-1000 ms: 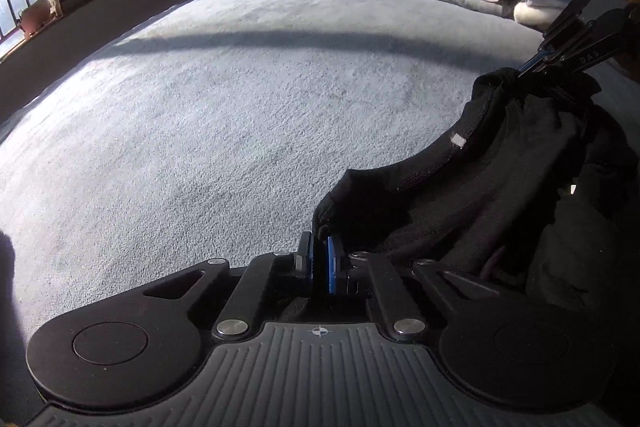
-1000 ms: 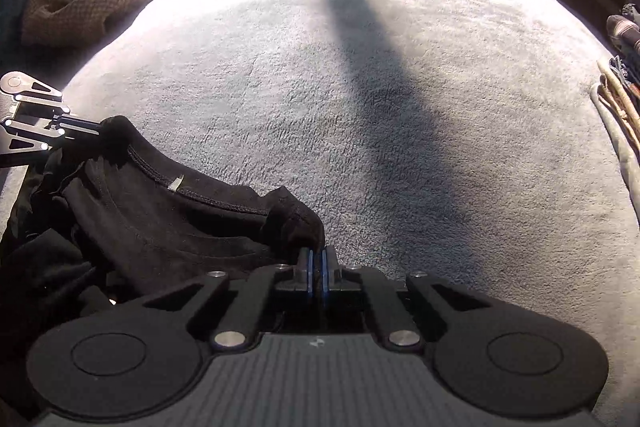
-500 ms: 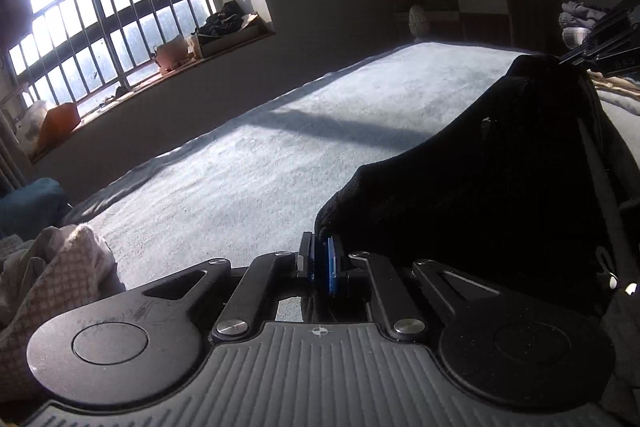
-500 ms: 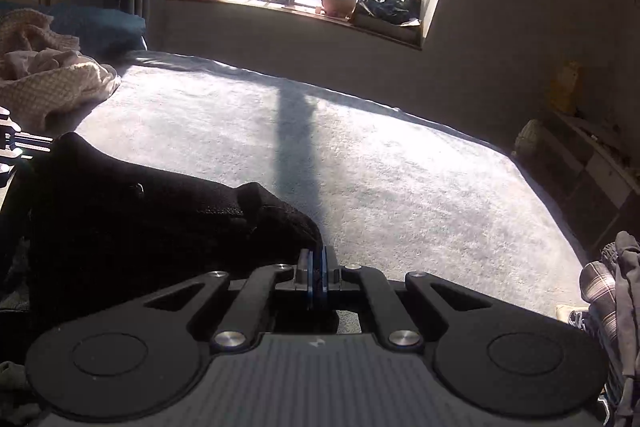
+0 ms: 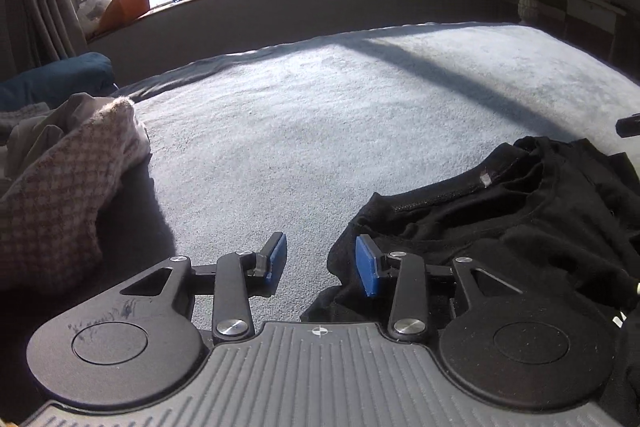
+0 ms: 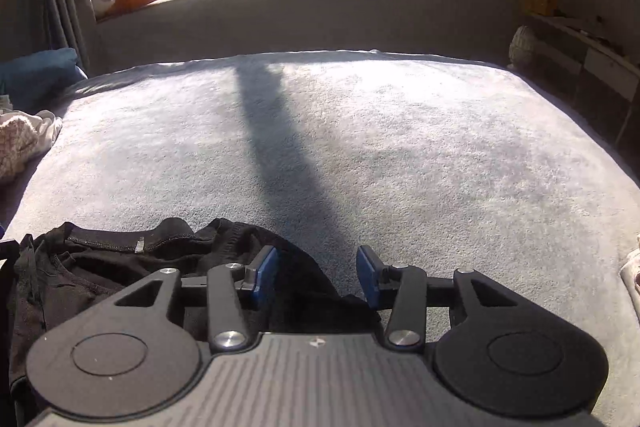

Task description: Fold clothes

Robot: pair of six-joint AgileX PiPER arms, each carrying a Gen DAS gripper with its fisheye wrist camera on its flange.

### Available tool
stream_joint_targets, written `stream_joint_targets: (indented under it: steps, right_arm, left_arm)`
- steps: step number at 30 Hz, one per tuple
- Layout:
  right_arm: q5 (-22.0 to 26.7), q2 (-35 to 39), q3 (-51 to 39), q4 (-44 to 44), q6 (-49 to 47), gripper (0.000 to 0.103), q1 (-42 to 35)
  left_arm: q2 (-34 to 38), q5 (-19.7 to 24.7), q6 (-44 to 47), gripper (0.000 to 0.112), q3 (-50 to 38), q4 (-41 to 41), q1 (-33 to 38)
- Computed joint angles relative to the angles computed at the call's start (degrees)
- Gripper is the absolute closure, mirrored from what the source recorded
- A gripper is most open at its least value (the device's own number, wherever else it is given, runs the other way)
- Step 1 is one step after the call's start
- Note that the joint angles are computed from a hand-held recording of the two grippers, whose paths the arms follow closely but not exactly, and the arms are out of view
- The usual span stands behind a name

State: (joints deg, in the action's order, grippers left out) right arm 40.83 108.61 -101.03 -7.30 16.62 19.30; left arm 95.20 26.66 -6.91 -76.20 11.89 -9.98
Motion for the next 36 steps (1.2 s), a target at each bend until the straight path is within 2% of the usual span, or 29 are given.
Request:
stream_joint_targets:
  steps: [3, 5, 7, 9, 12, 13, 15, 17, 19, 21, 22, 23, 26, 28, 31, 34, 36]
  right_arm:
    - [1.0, -8.6, 8.2, 16.5, -13.6, 0.056, -4.0]
    - [3.8, -15.5, 14.5, 26.5, -24.3, 0.056, -5.4]
    - [6.2, -22.9, 21.2, 31.1, -32.5, 0.056, -3.9]
    - [7.5, -29.8, 27.5, 31.3, -37.6, 0.056, 0.5]
    - [7.1, -37.6, 34.4, 22.6, -37.1, 0.051, 13.7]
    - [6.3, -39.1, 36.2, 19.2, -35.6, 0.043, 18.6]
    - [3.5, -40.8, 39.2, 10.5, -29.9, 0.033, 29.2]
    - [0.2, -40.4, 41.5, -1.0, -20.7, 0.033, 39.2]
    - [-1.6, -36.9, 41.7, -12.4, -10.6, 0.035, 46.0]
    - [-0.6, -33.1, 40.7, -19.8, -3.6, 0.052, 48.4]
    - [0.4, -31.2, 39.7, -21.2, -2.0, 0.086, 48.0]
    - [1.3, -29.2, 38.7, -22.2, -0.7, 0.096, 47.5]
    - [-4.2, -33.7, 39.3, -16.3, 9.0, 0.096, 36.3]
    - [-7.9, -38.4, 41.1, -5.1, 10.9, 0.096, 25.4]
    - [-10.4, -41.7, 44.7, 12.0, 10.1, 0.096, 10.5]
    - [-12.2, -43.9, 49.8, 29.2, 4.3, 0.096, -0.9]
    - [-14.2, -45.3, 53.6, 37.5, 0.0, 0.096, -5.9]
  left_arm:
    - [-7.4, 3.5, 5.8, 0.066, 4.7, -6.5, 1.0]
    - [-11.5, 7.5, 13.1, 0.062, 7.1, -16.5, 2.8]
    - [-15.4, 11.3, 18.0, 0.062, 10.1, -24.6, 4.3]
    - [-19.7, 13.6, 18.8, 0.062, 14.4, -29.0, 4.4]
    - [-25.2, 14.4, 17.6, 0.062, 20.2, -32.0, 2.8]
    - [-26.9, 14.2, 16.9, 0.062, 22.1, -32.6, 2.0]
    - [-29.8, 13.4, 14.4, 0.062, 25.5, -32.8, 0.0]
    - [-32.2, 12.9, 10.1, 0.062, 28.1, -32.8, -1.5]
    - [-34.0, 13.1, 8.1, 0.062, 30.0, -34.9, -1.3]
    - [-35.9, 13.2, 5.9, 0.062, 31.3, -35.1, -1.7]
    - [-37.0, 13.2, 4.1, 0.062, 31.8, -34.2, -2.4]
    - [-38.3, 13.3, 2.0, 0.062, 32.3, -32.5, -3.6]
    - [-40.7, 14.2, 2.3, 0.062, 33.3, -32.1, -4.5]
    - [-40.3, 14.6, 4.0, 0.061, 33.6, -33.7, -4.9]
    - [-38.2, 14.7, 6.2, 0.059, 33.9, -36.4, -6.2]
    - [-33.3, 10.9, 3.9, 0.057, 33.5, -34.8, -11.3]
    - [-30.5, 7.8, 1.4, 0.056, 33.2, -32.8, -14.3]
